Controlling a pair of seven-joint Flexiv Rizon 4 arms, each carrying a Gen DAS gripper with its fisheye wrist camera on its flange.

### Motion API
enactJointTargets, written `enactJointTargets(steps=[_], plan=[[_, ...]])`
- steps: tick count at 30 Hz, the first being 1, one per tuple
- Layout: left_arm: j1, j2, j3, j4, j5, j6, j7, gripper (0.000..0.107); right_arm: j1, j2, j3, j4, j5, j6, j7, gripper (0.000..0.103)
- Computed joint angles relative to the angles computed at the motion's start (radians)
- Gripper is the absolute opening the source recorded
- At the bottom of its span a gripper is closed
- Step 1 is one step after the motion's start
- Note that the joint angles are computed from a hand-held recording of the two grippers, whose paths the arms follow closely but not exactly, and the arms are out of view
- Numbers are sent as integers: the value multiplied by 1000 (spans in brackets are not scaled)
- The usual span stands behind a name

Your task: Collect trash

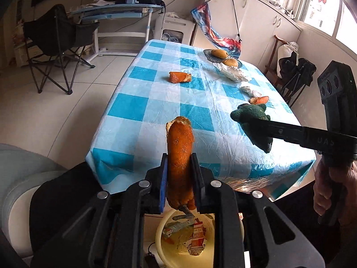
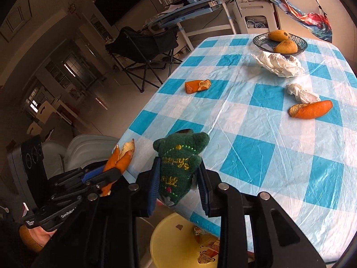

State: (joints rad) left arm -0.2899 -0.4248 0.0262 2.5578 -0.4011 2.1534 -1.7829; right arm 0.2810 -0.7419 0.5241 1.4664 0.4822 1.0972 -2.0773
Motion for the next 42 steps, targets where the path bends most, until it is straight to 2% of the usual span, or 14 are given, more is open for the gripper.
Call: enactJointTargets(steps=[6,9,10,11,17,20,21,22,23,24,26,30,36,42], plan=[[9,21,-10,78,40,64,-45,19,42,107,-29,195,-59,-25,3,33],[6,26,-17,87,57,69,-39,19,111,146,-86,281,-127,51,68,42],[11,28,-23,86,69,60,-37,19,110,150,-84,295,-124,89,86,52],[15,27,-31,85,84,50,-37,19,99,151,-73,305,-112,130,99,55],[31,29,-83,43,191,-110,24,19,-50,108,68,293,-8,336,143,61],[67,28,-125,17,262,-210,40,20,-61,91,81,295,-13,402,191,61],[64,30,-116,7,293,-239,25,22,-55,90,77,300,-22,423,207,61],[33,30,-103,7,260,-243,45,24,-48,88,72,305,-33,445,220,61],[22,31,-94,7,259,-244,43,31,-41,87,68,310,-45,464,232,61],[12,34,-84,9,256,-237,38,45,-42,93,68,323,-54,480,241,61],[-41,39,-45,25,207,-199,37,59,-24,94,48,334,-80,502,271,64],[34,42,-74,62,260,-105,-45,68,-14,100,32,363,-129,529,317,66],[142,28,-116,84,340,-50,-146,71,4,101,9,393,-206,561,381,67],[126,22,-99,78,343,-46,-148,71,13,99,-9,416,-281,586,444,67]])
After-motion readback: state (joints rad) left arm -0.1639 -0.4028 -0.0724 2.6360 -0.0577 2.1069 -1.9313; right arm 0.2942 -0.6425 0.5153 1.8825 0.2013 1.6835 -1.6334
